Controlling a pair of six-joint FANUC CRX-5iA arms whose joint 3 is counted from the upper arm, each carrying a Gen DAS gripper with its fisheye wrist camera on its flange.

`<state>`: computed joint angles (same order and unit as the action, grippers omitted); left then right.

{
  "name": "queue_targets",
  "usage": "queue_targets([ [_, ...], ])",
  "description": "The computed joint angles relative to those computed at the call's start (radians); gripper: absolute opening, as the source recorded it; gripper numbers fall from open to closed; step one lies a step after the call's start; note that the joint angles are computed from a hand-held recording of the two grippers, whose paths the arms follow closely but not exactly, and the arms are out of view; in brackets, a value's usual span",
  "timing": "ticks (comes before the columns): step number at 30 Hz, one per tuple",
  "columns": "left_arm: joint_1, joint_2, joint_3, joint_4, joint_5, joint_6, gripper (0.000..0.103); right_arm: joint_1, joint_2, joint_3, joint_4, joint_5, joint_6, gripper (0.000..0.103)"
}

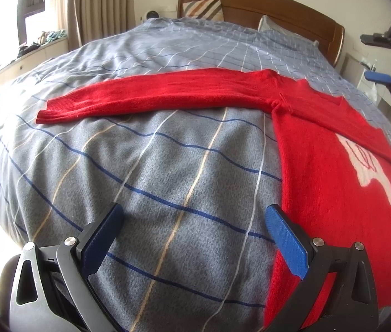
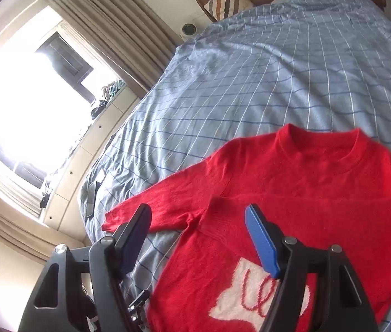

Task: Fold small clothes
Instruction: 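Grasp the sleeve cuff with the right gripper and fold it across the body, then release the folded sleeve and lift the right gripper away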

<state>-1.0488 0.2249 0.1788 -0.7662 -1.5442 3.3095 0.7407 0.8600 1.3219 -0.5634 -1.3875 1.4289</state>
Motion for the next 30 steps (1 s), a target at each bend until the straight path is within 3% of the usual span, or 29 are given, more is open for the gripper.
queue_targets([
  [3, 0.004, 0.003, 0.001, 0.003, 0.001, 0.002, 0.103, -0.032, -0.084, -0.185, -0.001, 0.061, 0.002, 0.07],
  [7, 0.01, 0.018, 0.015, 0.009, -0.009, -0.017, 0.103, -0.131, -0.129, -0.326, -0.018, 0.044, -0.06, 0.07],
  [9, 0.009, 0.023, 0.021, 0.01, -0.01, -0.025, 0.103, -0.16, -0.166, -0.432, 0.064, 0.058, -0.094, 0.069],
  [11, 0.008, 0.026, 0.024, 0.011, -0.014, -0.033, 0.103, -0.184, -0.233, -0.563, 0.138, 0.121, -0.091, 0.061],
  [13, 0.008, 0.032, 0.029, 0.011, -0.02, -0.04, 0.103, -0.167, -0.322, -0.71, 0.282, 0.218, -0.116, 0.062],
  [15, 0.01, 0.039, 0.036, 0.012, -0.027, -0.044, 0.103, -0.162, -0.424, -0.833, 0.285, 0.303, -0.073, 0.062],
  [19, 0.013, 0.061, 0.054, 0.011, -0.044, -0.057, 0.103, -0.104, -0.598, -1.018, 0.252, 0.39, 0.069, 0.067],
  [22, 0.009, 0.072, 0.063, 0.006, -0.056, -0.064, 0.103, -0.017, -0.704, -1.193, 0.331, 0.498, 0.079, 0.068],
  [30, -0.001, 0.092, 0.079, -0.005, -0.082, -0.077, 0.103, 0.195, -0.901, -1.642, 0.831, 0.826, -0.364, 0.069],
])
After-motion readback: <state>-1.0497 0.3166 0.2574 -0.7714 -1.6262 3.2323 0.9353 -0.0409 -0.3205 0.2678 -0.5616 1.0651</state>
